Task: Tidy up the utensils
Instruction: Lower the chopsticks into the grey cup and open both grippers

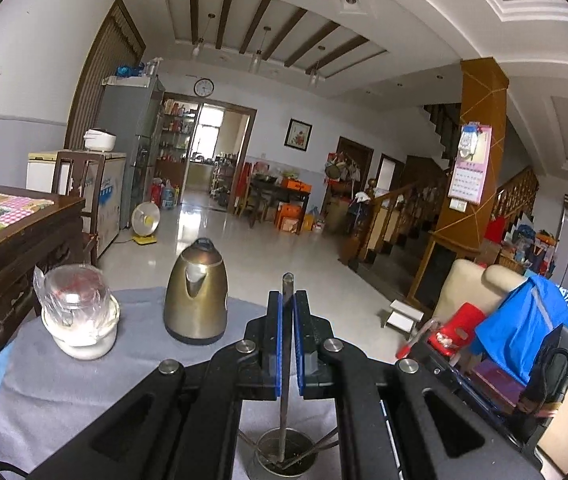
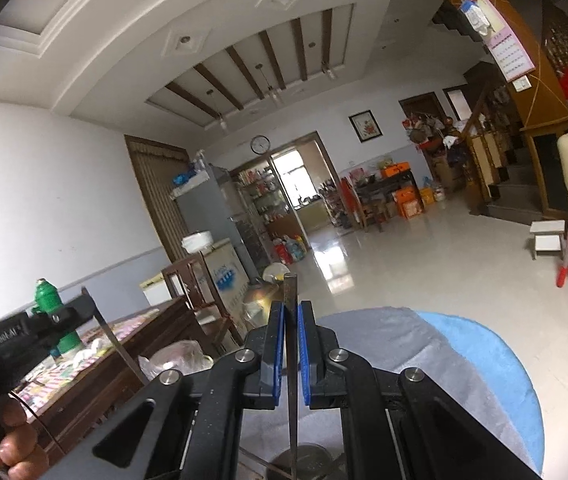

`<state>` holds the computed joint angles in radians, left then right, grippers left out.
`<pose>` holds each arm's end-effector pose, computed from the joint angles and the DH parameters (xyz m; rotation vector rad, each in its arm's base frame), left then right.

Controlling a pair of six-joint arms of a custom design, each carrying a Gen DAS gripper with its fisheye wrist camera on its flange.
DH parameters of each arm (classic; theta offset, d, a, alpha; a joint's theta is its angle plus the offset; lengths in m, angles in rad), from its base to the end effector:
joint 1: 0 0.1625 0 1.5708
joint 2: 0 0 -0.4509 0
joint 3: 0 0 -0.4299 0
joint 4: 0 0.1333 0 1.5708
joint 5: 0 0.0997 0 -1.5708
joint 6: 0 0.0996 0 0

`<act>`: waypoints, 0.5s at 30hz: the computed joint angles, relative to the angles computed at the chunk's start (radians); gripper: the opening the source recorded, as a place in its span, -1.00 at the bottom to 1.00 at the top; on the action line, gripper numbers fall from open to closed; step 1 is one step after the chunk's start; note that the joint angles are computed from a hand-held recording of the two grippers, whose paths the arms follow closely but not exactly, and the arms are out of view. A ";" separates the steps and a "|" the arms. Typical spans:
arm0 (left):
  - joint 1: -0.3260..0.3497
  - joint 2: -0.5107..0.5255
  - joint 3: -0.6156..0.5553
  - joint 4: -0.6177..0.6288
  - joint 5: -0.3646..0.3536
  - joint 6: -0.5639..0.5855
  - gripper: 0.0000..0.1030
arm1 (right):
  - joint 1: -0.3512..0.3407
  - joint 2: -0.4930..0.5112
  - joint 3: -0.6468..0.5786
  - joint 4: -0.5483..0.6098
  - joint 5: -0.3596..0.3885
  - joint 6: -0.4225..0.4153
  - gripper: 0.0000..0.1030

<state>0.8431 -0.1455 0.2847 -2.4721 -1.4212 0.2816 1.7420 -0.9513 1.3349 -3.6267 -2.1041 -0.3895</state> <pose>-0.5625 -0.8542 0.1658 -1.3176 -2.5644 1.1737 0.2068 -0.7108 0.4766 -0.0244 -1.8358 1.8816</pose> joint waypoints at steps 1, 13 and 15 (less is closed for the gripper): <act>0.000 0.003 0.003 0.002 0.007 -0.001 -0.89 | -0.003 0.000 0.007 0.009 -0.008 0.006 -0.86; 0.013 -0.077 0.198 0.010 0.047 -0.053 -0.89 | 0.004 -0.040 0.100 0.001 -0.030 0.001 -0.86; 0.014 -0.103 0.245 0.004 0.045 -0.053 -0.89 | 0.005 -0.043 0.110 0.009 -0.034 0.009 -0.85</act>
<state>0.8568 -0.2487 0.5293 -2.4683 -1.3759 0.2287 1.7470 -0.9945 1.4445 -3.6175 -2.1376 -0.3801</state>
